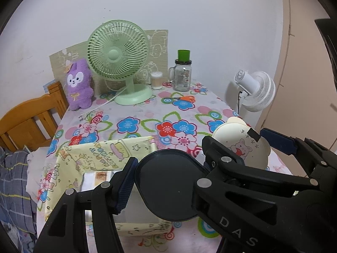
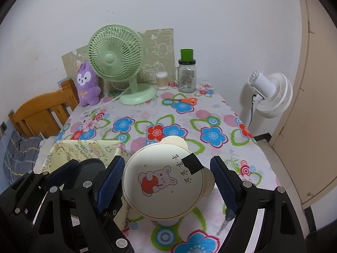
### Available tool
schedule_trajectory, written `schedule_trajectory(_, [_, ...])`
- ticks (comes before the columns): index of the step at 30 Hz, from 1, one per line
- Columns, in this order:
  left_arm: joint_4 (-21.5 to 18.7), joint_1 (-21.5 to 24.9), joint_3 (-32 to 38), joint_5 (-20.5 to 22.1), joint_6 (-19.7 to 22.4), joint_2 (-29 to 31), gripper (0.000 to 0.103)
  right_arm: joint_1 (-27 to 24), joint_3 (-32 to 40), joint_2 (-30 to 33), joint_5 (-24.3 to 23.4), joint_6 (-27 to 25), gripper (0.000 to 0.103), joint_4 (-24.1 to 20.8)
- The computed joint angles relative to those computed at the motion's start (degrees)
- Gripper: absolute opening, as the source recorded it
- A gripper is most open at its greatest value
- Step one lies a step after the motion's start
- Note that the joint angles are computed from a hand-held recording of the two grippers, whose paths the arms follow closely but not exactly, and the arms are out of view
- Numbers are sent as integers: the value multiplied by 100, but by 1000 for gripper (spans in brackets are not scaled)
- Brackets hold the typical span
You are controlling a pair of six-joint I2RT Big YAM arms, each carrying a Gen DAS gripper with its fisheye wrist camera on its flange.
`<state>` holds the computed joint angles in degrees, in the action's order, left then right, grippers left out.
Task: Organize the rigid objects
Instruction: 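Carry the lid with the left gripper while the right gripper carries the coaster to the yellow box, then lower the lid into the yellow box and open the left gripper while the right gripper releases the coaster inside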
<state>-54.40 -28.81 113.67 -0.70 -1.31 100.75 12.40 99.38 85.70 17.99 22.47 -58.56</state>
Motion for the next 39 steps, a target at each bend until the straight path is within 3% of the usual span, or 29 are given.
schedule_trajectory(12, [34, 317, -124, 50, 37, -74, 66, 286, 466, 388, 8, -2, 85, -101])
schedule_trajectory(39, [-377, 1016, -58, 143, 197, 371, 66, 729, 1054, 1245, -311, 183, 85, -392])
